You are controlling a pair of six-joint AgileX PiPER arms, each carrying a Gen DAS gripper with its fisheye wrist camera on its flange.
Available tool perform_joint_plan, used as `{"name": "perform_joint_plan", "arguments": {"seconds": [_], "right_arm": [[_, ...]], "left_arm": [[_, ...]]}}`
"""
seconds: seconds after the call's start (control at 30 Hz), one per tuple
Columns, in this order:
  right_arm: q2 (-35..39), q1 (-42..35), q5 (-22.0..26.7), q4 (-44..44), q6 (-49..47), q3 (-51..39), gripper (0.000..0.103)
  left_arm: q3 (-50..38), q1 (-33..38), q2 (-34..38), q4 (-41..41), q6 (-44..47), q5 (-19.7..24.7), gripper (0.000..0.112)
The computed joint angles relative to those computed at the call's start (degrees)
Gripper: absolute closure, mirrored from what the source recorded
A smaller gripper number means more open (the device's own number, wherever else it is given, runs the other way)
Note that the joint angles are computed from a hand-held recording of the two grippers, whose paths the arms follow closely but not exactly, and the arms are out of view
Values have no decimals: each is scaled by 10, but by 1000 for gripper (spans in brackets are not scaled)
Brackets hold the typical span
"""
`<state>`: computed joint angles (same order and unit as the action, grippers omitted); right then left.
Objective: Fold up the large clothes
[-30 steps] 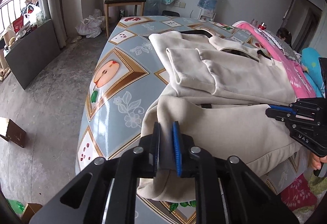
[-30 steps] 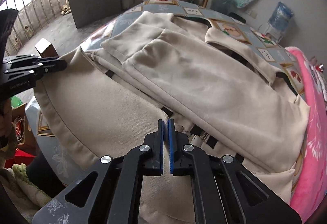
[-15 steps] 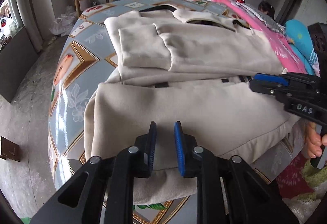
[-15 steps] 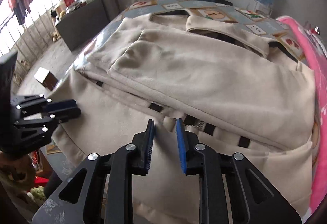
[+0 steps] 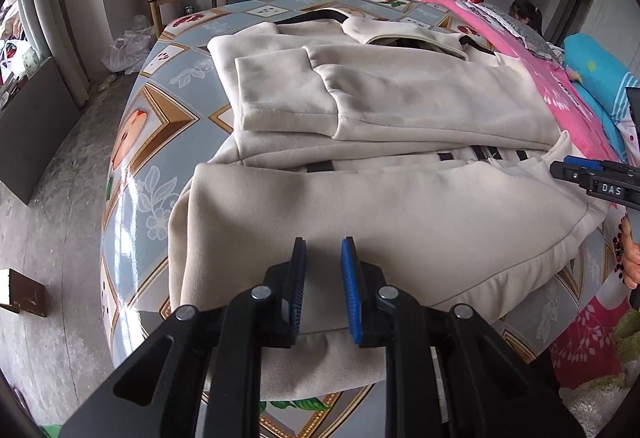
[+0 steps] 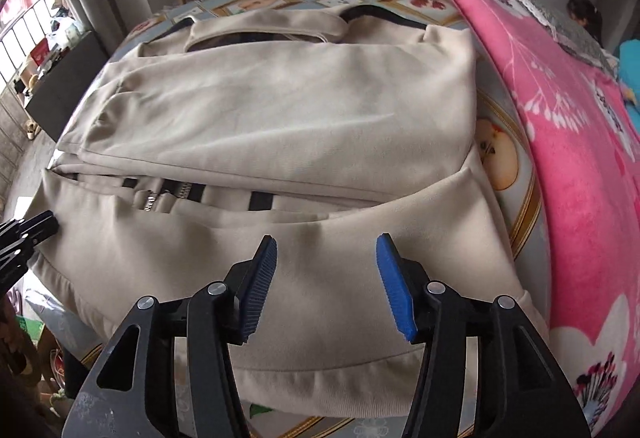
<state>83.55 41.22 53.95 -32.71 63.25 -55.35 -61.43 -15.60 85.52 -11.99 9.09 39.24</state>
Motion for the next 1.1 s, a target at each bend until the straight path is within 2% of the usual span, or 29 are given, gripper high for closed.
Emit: {"name": "perform_joint_plan", "arguments": {"seconds": [0.07,0.13,0.2,0.3,0.37,0.5,0.73,0.83,0.93,0.97,1.0,1.07,1.1], "right_arm": [[16,-11,-9,4,0,3,53],[13,-9,-19,-4,16,12,60],[12,0,-14,-11,26,11,86],[13,16,-3,-24,42,7,100],[1,28,8,-43,68,4,102],[-34,43,22,-93,115,-14,102],[29,-1,-16,-93,111,-18,102],[55,7,-6,-92,117,-15,101],[40,6,11,-53,86,-27,97],[23,7,9,-46,82,-26,91],[8,10,5,-39,74,-26,76],[-20,16,-12,-17,51,-32,56],[-28,19,-26,-3,36,-37,55]], "left_arm": [[2,-1,-1,2,-2,-3,95],[4,-2,-3,4,-2,-5,95],[8,-2,-5,2,1,-10,95],[15,0,-8,-5,10,-22,95],[18,4,-7,-16,24,-29,94],[15,8,-1,-19,31,-39,94],[11,0,4,14,3,-51,94],[11,-1,4,17,5,-52,94],[11,-1,5,18,5,-53,94],[11,-2,5,22,2,-54,94],[12,-3,5,26,-2,-55,94],[10,-4,6,31,-7,-54,94],[10,-5,6,32,-9,-55,94]]}}
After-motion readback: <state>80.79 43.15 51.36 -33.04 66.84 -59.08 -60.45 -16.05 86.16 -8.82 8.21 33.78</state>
